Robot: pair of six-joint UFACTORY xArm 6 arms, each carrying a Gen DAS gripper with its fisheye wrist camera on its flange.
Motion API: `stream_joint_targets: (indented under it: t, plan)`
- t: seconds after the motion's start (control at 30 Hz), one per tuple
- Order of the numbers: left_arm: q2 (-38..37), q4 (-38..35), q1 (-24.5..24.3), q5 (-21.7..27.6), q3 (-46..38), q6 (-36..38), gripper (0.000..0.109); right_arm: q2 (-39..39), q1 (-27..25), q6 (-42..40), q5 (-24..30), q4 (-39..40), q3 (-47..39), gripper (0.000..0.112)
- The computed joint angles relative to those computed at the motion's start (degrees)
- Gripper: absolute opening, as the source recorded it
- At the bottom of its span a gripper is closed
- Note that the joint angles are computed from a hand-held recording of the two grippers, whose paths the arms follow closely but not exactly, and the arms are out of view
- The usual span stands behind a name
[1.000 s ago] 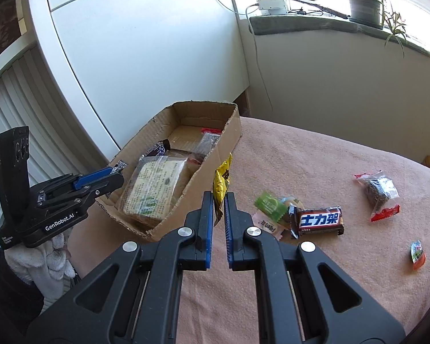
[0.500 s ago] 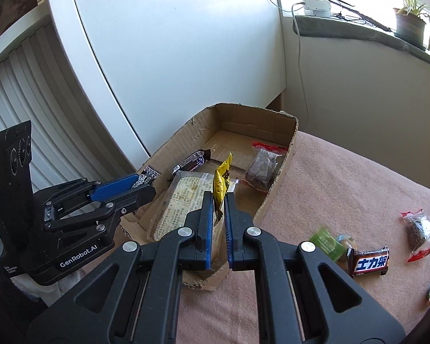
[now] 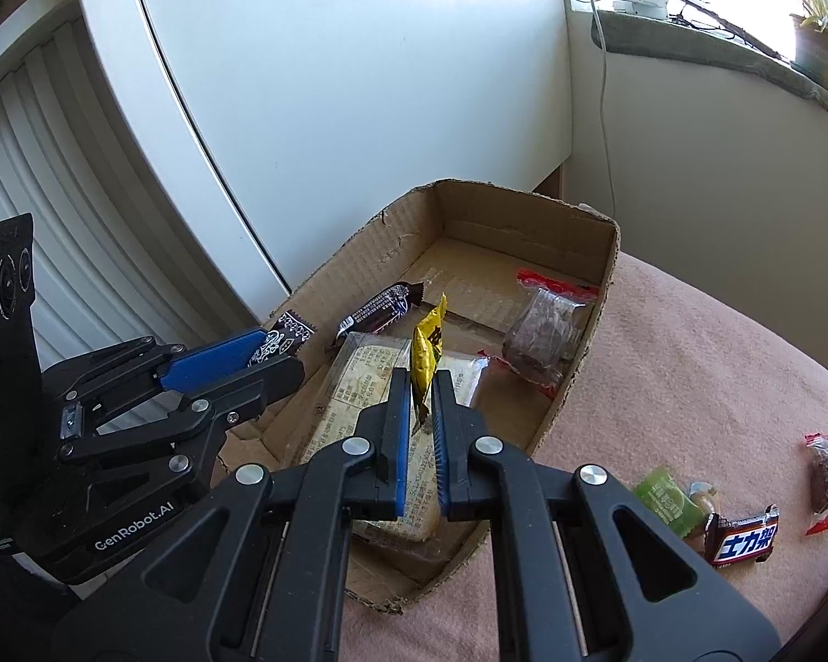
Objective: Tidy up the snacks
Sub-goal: 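Open both grippers to drop the black and yellow candies into the box, then move both grippers back over the remaining snacks on the table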
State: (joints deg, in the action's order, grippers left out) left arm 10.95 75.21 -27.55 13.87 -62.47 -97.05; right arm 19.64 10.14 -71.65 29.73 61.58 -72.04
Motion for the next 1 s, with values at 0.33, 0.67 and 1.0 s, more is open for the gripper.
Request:
stream_joint_targets:
  t: [0.33, 0.67, 1.0]
  plan:
    - [0.1, -1.1, -0.4, 1.0, -0.3, 0.8, 0.026, 0.1, -0.2, 0.0, 0.4, -0.5, -0.3, 0.010]
    - [-1.2, -0.5, -0.9, 3.5, 0.5, -0.7, 0.048, -1.8, -0.5, -2.3, -2.7, 2.7, 1.5, 0.071]
    - [-3.6, 1.0, -2.4, 5.9, 1.7, -2.3, 0.059, -5.0, -1.2, -4.8, -4.6, 4.5, 4.9, 0.083]
